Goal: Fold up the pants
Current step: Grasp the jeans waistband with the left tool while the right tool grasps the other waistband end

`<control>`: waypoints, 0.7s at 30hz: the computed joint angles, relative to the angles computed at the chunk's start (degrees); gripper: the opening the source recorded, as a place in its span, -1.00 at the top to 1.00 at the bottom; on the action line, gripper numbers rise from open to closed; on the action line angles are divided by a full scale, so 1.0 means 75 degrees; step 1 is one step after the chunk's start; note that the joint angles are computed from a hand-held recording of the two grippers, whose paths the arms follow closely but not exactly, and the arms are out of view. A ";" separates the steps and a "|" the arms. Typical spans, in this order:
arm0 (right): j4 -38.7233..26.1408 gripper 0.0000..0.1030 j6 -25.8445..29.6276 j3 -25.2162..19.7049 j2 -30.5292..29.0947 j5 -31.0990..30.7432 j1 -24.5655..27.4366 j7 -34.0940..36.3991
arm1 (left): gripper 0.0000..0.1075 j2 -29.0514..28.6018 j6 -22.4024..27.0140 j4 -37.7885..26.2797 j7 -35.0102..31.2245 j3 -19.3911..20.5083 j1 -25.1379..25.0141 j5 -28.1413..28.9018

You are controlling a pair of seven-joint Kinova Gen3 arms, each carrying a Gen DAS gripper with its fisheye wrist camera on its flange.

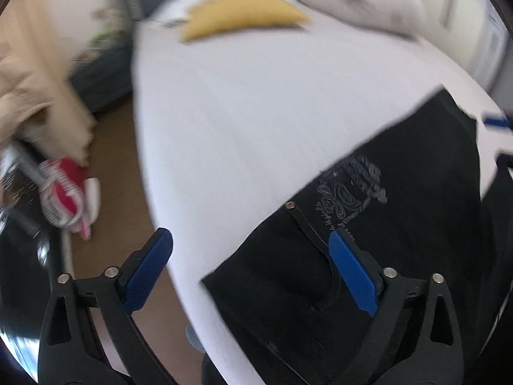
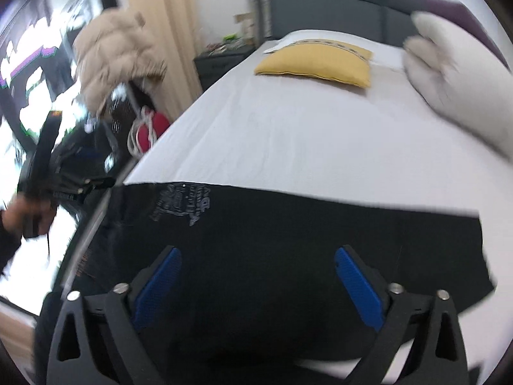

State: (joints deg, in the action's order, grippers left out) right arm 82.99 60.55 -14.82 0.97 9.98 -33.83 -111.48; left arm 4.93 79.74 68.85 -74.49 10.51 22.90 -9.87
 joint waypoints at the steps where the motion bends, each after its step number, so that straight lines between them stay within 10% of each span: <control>1: -0.0202 -0.61 0.0050 -0.0133 0.0230 -0.0008 0.0129 0.0311 | -0.70 0.0254 0.0053 -0.0149 -0.0311 0.0058 -0.0246 0.0311; 6: -0.0921 -0.20 0.0290 -0.1284 0.1107 -0.0483 0.1463 0.1864 | -0.49 0.1090 0.0446 -0.0650 -0.1454 0.0770 -0.1437 0.1545; 13: -0.1259 -0.13 0.0335 0.0393 0.1590 -0.1528 0.0402 0.3335 | -0.30 0.1928 0.1088 -0.1223 -0.2334 -0.0323 -0.0847 0.2036; 18: -0.1897 -0.13 0.0766 0.0437 0.2097 -0.1334 0.0101 0.3824 | 0.69 0.2012 0.1355 -0.1421 -0.2335 -0.0349 -0.1081 0.2369; 21: -0.2429 -0.12 0.1105 0.0464 0.2452 -0.1255 -0.0119 0.4000 | 0.89 0.1614 0.1019 -0.1044 -0.2234 -0.0426 -0.0791 0.2012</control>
